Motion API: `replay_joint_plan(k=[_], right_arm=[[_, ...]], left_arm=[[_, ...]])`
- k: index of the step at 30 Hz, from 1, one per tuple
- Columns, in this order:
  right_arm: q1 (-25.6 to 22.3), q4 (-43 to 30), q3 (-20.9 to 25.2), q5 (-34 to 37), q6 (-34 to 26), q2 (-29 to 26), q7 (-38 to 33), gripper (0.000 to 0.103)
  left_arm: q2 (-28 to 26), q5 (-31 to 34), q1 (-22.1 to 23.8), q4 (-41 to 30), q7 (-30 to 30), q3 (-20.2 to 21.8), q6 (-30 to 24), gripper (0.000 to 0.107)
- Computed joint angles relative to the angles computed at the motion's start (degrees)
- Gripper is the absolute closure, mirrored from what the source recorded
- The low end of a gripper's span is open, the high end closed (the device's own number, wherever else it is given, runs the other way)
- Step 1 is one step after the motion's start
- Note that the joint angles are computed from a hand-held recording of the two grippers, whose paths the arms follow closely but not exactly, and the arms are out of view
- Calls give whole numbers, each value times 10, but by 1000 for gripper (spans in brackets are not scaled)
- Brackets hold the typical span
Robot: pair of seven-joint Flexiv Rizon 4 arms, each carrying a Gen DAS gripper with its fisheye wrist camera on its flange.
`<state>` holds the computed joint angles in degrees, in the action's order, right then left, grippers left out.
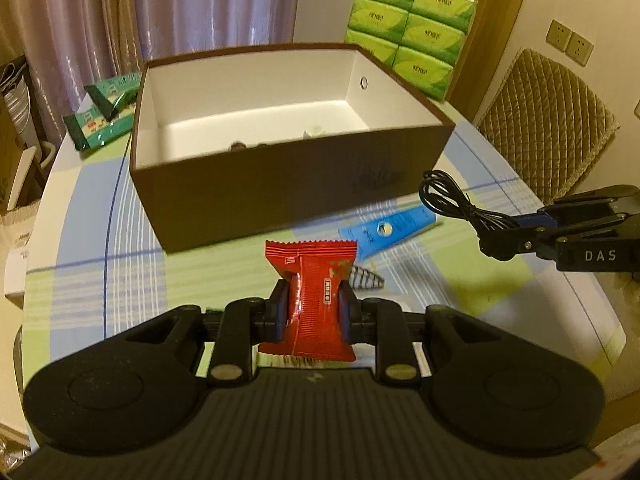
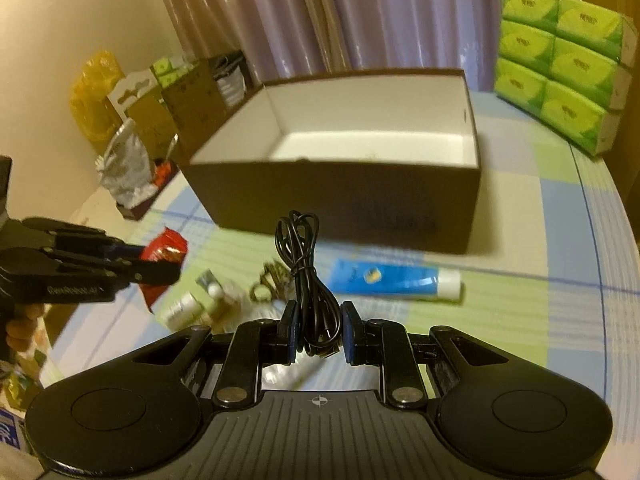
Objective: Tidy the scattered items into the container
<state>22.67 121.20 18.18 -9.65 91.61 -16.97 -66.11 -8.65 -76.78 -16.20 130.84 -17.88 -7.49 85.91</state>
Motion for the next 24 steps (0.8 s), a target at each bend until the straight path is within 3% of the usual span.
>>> replay_joint_plan(k=[12, 18, 24], right_arm=[[3, -93, -17, -23, -1, -48, -21, 85], [-10, -169, -10, -22, -29, -93, -33, 85], [-6, -246, -16, -17, -74, -137, -47, 85]], left_arm=[[-52, 9, 38, -90, 31, -9, -4, 86], [-93, 83, 77, -153, -2, -22, -18, 86], [-149, 210, 107, -229, -106, -15, -56, 86]])
